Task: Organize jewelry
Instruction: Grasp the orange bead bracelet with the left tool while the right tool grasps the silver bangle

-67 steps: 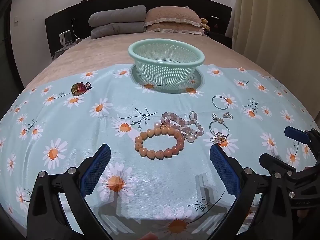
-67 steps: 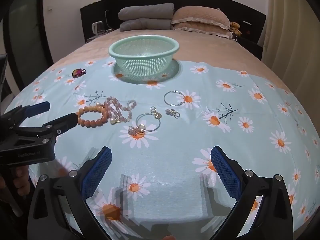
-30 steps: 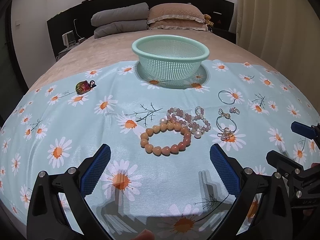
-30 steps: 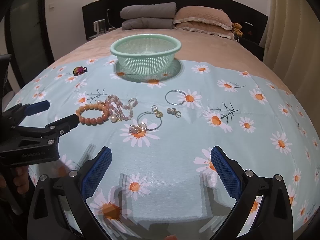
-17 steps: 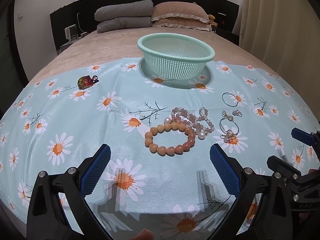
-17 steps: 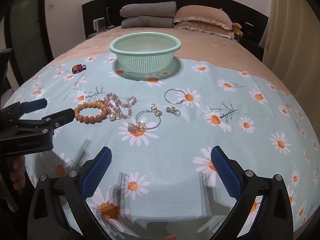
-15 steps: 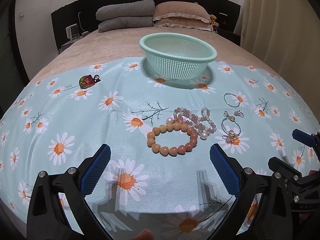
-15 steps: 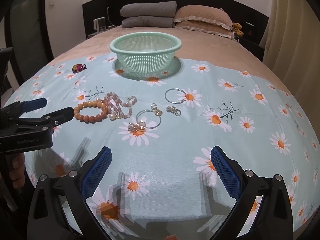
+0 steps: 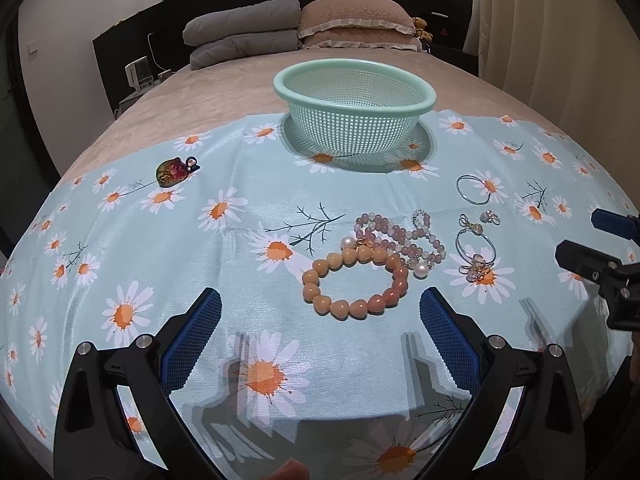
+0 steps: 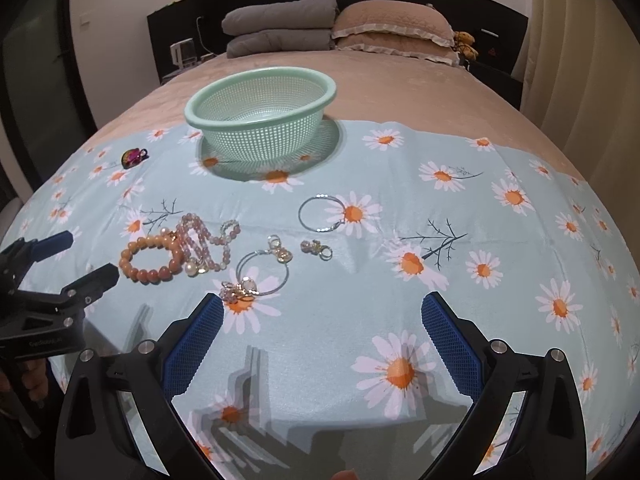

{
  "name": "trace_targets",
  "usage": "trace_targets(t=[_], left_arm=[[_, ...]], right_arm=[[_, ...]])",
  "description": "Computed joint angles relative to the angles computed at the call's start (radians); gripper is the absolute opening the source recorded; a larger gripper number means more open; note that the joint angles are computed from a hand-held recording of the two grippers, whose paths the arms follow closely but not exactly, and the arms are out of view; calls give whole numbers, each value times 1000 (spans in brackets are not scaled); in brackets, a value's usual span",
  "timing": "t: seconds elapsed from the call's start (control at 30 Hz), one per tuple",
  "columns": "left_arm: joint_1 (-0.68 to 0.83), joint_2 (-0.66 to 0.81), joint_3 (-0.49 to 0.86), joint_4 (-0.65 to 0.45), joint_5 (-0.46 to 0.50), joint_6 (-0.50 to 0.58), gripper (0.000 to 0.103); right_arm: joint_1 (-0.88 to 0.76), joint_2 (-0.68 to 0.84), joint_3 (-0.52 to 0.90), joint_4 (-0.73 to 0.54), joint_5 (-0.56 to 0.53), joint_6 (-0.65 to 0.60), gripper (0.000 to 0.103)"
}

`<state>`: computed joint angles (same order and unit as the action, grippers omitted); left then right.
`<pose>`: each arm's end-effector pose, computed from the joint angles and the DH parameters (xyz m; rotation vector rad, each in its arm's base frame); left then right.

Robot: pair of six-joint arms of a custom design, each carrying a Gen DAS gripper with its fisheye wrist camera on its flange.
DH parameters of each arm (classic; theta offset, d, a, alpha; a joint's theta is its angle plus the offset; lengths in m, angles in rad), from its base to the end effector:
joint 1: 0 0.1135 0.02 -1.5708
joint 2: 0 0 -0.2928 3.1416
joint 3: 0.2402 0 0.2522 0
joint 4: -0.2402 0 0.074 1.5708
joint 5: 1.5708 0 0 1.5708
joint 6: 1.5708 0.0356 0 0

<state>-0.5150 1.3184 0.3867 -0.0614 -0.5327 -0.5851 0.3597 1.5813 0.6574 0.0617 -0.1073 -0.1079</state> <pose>0.1815 -0.0819 0.1485 -0.2759 2.3688 0.1836 0.2699 0.1056 0.1639 -0.6126 2.3631 0.2434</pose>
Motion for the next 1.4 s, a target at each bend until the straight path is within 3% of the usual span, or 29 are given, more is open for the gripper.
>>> trace_targets(t=[0.17, 0.33, 0.4, 0.57, 0.7, 0.83, 1.0, 1.27, 1.37, 1.4], left_arm=[[71, 32, -1, 38, 62, 49, 97], [175, 105, 18, 113, 142, 139, 97], [237, 146, 22, 160, 237, 194, 97], [287, 257, 65, 171, 248, 261, 97], [338, 306, 63, 240, 305, 315, 99], [320, 360, -17, 459, 264, 339, 99], [331, 370, -46, 535, 276, 341, 99], [317, 374, -50, 543, 253, 339, 99], [312, 372, -56, 557, 254, 345, 96], [311, 365, -64, 571, 273, 355, 84]], right_arm=[[-13, 109, 140, -71, -72, -10, 95], [22, 217, 245, -47, -2, -34, 95], [27, 281, 300, -57, -2, -39, 95], [23, 419, 416, -97, -11, -42, 95], [19, 502, 482, -111, -49, -38, 96], [43, 511, 423, -1, 4, -39, 97], [34, 513, 396, 48, -16, -32, 97], [44, 505, 370, 82, 12, -33, 96], [45, 497, 362, 85, 3, -37, 89], [43, 488, 353, 88, -9, -46, 74]])
